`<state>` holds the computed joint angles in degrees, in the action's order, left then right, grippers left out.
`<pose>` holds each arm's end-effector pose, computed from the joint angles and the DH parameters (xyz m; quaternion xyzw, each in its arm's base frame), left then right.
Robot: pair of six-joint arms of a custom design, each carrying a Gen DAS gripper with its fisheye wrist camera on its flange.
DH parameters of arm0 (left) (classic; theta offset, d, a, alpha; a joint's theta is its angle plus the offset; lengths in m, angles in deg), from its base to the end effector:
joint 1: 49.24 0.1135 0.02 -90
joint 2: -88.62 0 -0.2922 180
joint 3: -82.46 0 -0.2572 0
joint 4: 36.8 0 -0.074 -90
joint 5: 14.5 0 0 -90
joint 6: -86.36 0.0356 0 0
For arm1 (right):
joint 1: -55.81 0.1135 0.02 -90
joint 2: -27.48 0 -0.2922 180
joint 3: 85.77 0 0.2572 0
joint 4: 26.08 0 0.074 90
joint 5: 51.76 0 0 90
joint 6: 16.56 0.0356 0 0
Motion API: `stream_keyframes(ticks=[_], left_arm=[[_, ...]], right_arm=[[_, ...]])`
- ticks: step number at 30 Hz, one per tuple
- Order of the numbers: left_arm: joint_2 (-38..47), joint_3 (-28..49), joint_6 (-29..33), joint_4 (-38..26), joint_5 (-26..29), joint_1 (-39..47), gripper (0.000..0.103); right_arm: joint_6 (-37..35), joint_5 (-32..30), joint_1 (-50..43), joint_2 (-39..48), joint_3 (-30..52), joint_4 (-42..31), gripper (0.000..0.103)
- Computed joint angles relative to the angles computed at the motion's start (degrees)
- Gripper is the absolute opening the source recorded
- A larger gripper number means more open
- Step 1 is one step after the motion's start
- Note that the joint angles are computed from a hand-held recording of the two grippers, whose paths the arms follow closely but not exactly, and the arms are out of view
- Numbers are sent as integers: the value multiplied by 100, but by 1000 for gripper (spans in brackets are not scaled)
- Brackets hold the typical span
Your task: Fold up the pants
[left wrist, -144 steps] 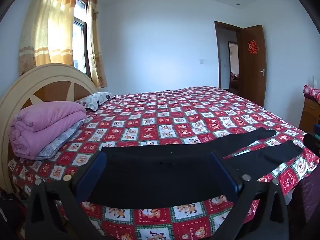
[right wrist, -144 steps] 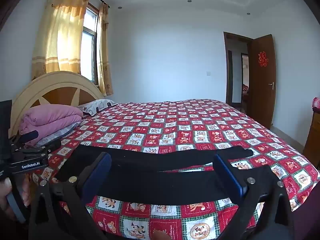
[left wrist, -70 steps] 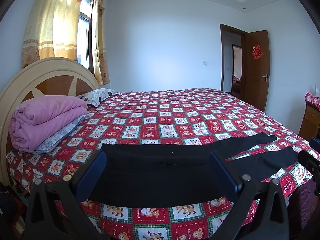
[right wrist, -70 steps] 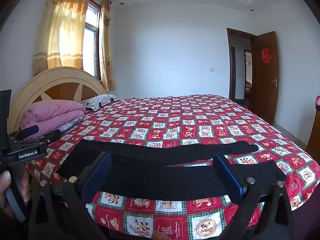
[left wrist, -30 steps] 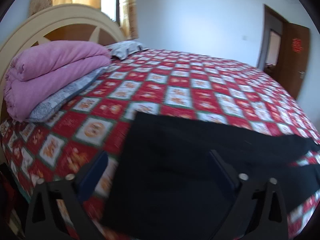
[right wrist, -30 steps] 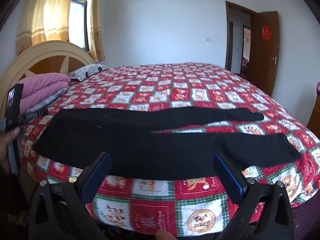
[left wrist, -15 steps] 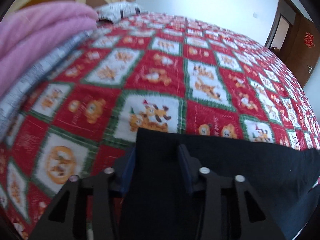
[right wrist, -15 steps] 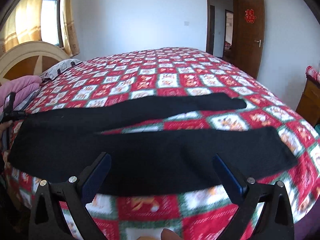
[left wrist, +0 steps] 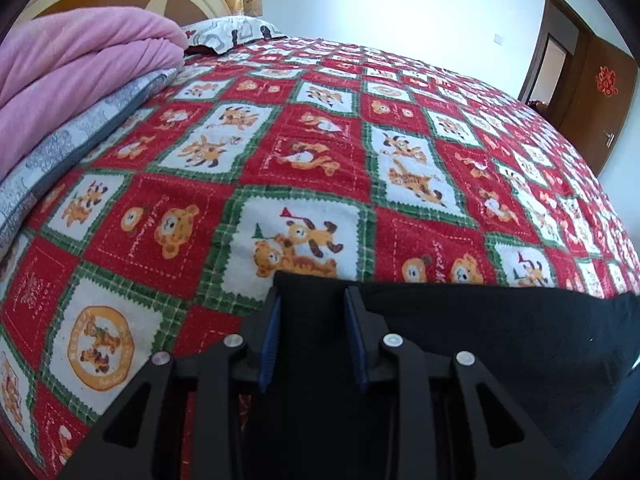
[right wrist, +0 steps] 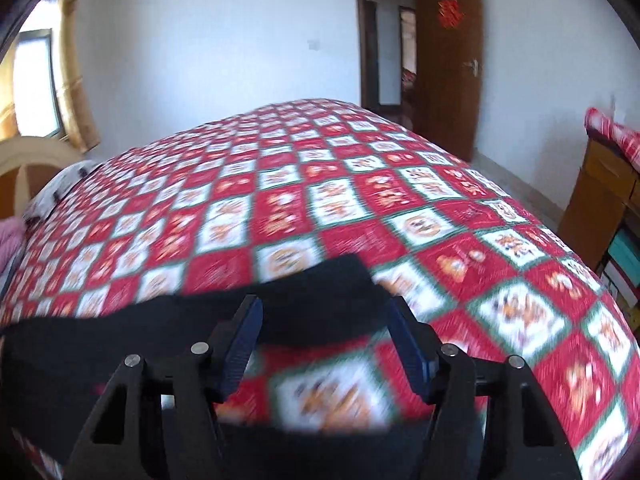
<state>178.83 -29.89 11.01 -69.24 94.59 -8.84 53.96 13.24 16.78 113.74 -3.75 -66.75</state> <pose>0.2515 0.1987 0.2188 -0.1610 0.9280 -0.0032 0.3361 0.2679 -0.1978 0.3110 0.0713 0.9027 -0.0085 0.4243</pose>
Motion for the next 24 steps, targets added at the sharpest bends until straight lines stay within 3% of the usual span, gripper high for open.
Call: stream_keyframes(ticks=[8,16,18,20,24], left_arm=[[-52,-168,-74,226,126,50,32],[-36,-201,-94,305,153,54,32],[-61,-243,-92,359,114,29,32],[-73,-251,-80,369,89,4,30],[-52,-86,5,180,469,109,13]], right_arm=[[239,466,385,2137,2189,-904,64],[170,725,711,3472,3426,-1529,62],[135,772,760,3749,3716,-1719,52],[-26,897,822,3845,3797,-1719,22],[-260,887,927,3678,3716,-1617,12]])
